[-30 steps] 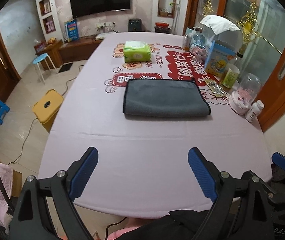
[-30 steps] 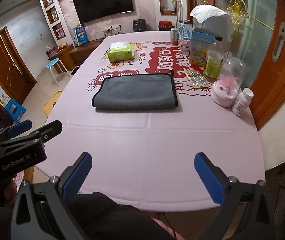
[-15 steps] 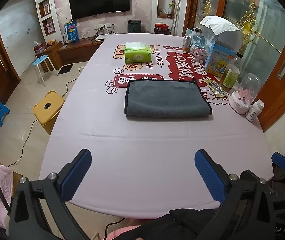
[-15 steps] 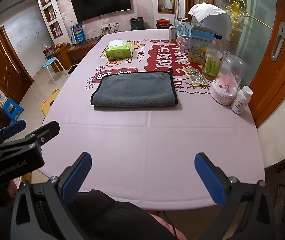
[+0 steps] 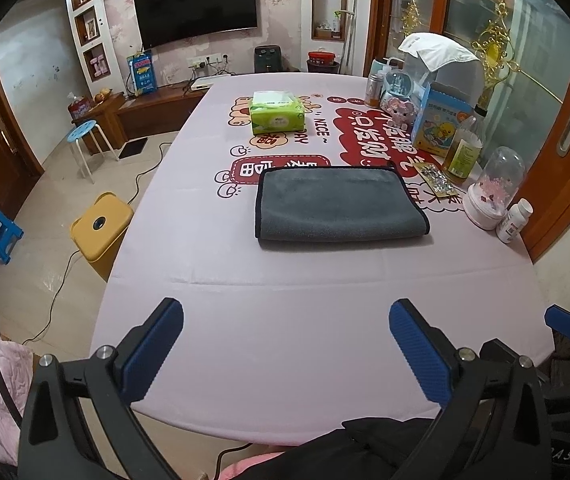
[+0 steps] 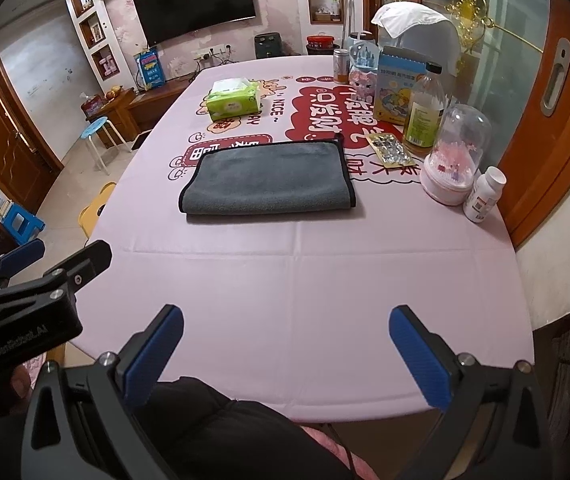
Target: Fold towel
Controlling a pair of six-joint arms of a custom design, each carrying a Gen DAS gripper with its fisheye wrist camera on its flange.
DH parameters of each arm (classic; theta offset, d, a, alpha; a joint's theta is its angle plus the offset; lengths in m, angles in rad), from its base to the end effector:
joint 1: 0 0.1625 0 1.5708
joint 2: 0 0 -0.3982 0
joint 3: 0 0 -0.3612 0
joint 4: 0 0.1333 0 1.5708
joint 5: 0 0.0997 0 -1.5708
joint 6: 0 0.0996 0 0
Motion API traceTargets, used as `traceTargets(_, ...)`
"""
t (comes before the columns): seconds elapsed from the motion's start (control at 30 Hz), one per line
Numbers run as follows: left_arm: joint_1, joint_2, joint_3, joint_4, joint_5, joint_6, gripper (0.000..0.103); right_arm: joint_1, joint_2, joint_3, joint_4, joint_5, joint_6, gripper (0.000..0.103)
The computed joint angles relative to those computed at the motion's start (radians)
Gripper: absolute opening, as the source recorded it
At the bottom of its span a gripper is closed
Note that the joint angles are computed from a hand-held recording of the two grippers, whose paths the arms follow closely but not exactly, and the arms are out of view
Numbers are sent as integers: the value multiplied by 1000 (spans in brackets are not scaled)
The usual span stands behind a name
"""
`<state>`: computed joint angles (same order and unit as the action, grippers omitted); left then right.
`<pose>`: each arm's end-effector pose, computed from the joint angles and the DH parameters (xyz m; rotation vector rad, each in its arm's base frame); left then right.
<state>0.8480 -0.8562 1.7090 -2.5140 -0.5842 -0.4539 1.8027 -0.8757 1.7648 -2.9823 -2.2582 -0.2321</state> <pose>-0.2365 -0.5952 0.1455 0.2480 2.2429 -0.7580 0.2078 -0.5751 0.1709 0.3262 -2.3727 0.6372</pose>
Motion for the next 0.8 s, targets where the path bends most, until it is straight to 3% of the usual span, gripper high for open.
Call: traceTargets(0.8, 6, 13, -18, 2, -3, 11, 102, -10, 24, -35, 30, -4, 20, 103)
